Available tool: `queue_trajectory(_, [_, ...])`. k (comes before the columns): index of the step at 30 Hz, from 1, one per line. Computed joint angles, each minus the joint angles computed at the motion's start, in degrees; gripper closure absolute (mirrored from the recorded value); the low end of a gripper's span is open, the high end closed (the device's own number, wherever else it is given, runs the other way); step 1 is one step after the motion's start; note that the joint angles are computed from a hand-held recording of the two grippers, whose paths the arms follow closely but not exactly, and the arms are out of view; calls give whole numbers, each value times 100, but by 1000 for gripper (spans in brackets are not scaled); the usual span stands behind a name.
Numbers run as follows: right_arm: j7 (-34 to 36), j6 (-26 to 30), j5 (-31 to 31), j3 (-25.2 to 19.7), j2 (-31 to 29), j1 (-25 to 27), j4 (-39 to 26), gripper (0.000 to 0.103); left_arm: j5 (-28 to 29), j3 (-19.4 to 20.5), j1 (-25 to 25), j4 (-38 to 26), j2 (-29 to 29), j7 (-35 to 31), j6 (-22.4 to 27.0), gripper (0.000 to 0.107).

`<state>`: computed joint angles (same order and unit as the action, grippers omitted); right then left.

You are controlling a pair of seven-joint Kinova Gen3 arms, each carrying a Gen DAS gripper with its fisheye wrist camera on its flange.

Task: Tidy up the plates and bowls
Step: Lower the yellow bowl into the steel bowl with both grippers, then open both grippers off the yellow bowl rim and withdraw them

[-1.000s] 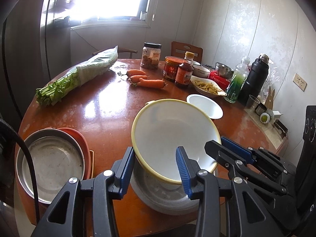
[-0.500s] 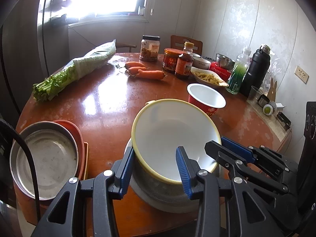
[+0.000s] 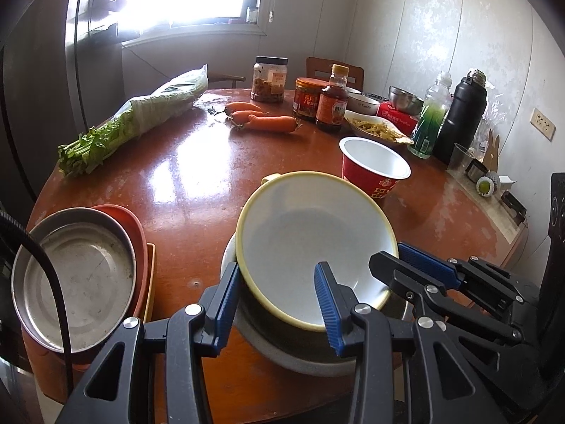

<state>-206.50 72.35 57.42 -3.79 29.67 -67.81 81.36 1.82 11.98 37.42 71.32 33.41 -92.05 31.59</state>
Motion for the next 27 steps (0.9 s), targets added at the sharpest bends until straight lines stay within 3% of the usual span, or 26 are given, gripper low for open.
queue_trajectory(27, [434,181,-272,98,188,-25,-244,79,-62,-35,43,83,-34,-33,-48,65])
